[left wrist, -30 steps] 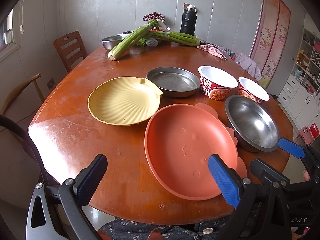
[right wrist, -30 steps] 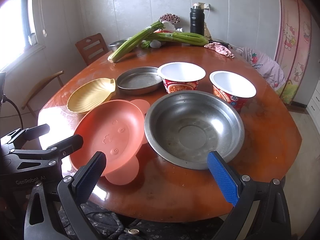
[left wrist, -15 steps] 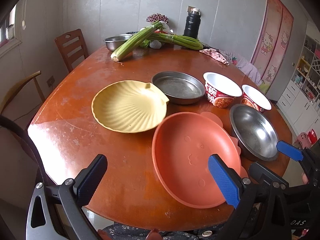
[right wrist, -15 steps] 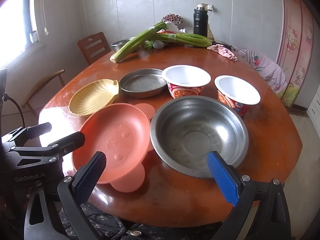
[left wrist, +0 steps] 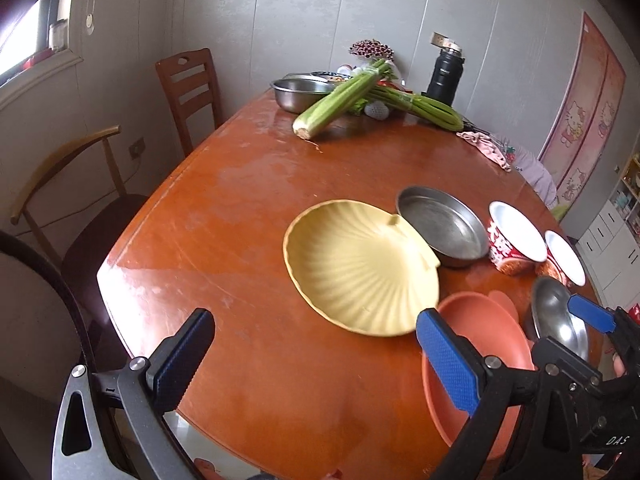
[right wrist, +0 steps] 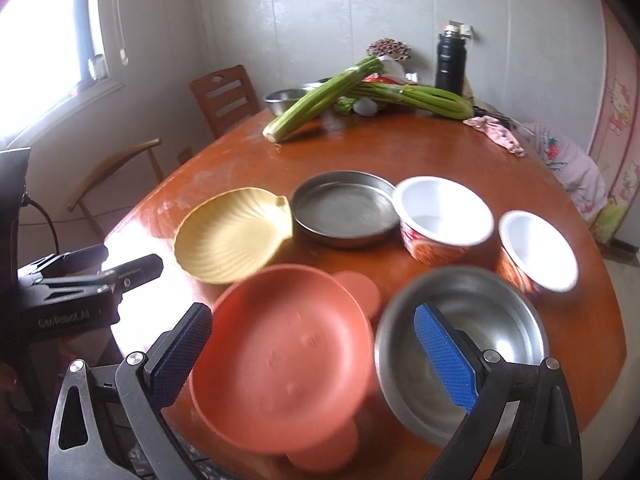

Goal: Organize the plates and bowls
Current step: 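Move the left tool to the rim of the yellow shell plate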

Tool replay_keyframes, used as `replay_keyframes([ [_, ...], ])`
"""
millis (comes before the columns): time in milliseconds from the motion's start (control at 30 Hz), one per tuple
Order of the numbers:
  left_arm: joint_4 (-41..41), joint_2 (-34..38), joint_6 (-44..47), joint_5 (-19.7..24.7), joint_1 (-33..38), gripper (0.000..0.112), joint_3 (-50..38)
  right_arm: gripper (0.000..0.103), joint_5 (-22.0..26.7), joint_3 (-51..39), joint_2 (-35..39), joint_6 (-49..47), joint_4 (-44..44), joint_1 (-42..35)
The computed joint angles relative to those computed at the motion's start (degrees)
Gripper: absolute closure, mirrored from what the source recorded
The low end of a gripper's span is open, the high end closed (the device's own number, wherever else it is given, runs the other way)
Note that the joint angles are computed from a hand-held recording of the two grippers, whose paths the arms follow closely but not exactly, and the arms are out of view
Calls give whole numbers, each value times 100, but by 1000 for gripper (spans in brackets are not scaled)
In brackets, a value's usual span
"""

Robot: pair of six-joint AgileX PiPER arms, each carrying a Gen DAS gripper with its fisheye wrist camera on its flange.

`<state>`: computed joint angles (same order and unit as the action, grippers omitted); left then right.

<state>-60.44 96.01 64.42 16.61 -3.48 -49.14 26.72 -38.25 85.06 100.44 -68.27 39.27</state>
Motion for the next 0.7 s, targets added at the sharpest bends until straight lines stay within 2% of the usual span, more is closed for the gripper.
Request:
replay_keyframes([
  [200, 1331, 755, -1293, 503, 181, 11, -1044, 2, -501, -903, 790, -1684, 1173, -596],
  [333, 2133, 1320, -2143, 850, 186, 11, -1754, 2, -390, -1592, 1445, -2852, 2110, -815],
  [500, 2290, 1747, -2284, 1180, 158, 11, -2261, 5, -371, -2252, 2045, -4059, 3202, -1050],
  [567, 2438, 1856, -2407, 1177, 110, 12, -2392, 7, -295, -2484, 2236, -4507, 3613, -1098],
  [700, 2629, 2057, -2577, 1177, 8, 13, -2616, 10, -240, -2780, 2539, -4823, 3854, -1131],
])
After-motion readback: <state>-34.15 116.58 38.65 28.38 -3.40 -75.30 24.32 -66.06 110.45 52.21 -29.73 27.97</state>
